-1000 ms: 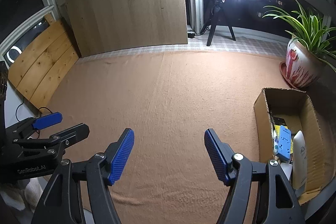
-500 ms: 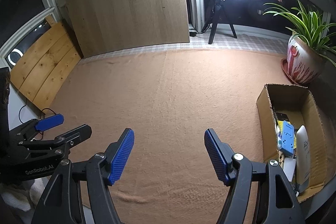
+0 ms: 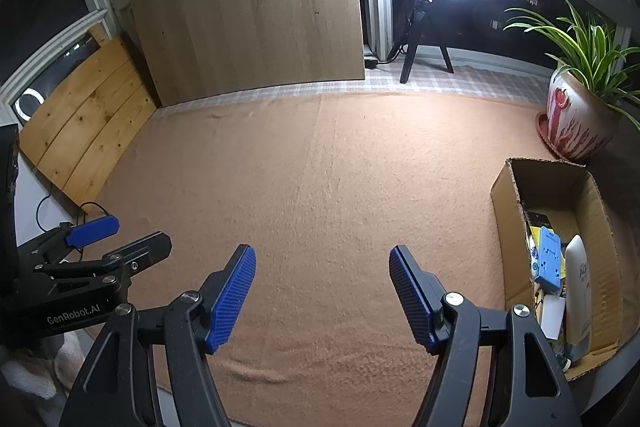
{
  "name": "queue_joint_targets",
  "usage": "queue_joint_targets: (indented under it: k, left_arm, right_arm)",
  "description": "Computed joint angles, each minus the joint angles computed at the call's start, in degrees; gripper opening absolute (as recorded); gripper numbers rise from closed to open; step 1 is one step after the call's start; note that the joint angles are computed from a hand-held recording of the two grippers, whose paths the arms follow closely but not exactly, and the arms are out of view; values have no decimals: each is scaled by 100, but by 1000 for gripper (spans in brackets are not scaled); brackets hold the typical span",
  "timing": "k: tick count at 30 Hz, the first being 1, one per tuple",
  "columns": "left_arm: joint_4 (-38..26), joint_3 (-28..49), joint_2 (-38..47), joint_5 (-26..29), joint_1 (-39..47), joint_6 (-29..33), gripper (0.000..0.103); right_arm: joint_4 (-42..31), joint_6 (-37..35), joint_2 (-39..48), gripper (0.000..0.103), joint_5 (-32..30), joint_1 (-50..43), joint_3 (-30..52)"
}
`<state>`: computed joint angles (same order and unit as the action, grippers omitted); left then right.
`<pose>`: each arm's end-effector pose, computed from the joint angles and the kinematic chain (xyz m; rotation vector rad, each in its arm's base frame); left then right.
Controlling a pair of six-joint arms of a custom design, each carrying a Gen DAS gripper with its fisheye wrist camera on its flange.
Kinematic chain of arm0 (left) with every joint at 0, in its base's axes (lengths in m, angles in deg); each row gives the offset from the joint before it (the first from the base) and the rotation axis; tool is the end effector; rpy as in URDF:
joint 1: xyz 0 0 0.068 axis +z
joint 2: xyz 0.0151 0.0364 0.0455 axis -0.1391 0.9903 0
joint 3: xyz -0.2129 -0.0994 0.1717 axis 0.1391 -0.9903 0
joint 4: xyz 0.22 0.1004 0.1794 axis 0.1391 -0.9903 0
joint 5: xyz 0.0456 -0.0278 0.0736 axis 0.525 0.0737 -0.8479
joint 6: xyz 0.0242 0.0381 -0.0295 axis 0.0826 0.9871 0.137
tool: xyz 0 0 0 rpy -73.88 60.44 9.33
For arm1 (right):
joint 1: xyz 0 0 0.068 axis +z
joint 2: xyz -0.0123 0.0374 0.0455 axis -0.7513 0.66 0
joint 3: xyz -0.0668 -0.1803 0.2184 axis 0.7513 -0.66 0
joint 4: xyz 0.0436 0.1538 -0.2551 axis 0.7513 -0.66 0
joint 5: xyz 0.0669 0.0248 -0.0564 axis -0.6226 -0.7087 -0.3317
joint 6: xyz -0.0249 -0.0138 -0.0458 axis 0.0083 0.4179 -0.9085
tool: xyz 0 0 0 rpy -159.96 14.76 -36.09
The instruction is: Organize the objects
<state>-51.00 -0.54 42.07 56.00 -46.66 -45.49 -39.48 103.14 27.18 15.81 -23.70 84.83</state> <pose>0.2506 -0.1855 0.2719 -0.2035 2.5476 -0.0984 0.2897 0.1350 0.2883 -0.2557 2.4947 0.2755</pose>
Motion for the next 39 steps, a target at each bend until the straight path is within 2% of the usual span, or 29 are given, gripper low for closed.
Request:
queue_joint_targets:
  k: [39]
  left_arm:
    - [101, -12, 185, 117, 236, 207, 91]
  right_arm:
    - [16, 12, 212, 66, -145, -141, 63]
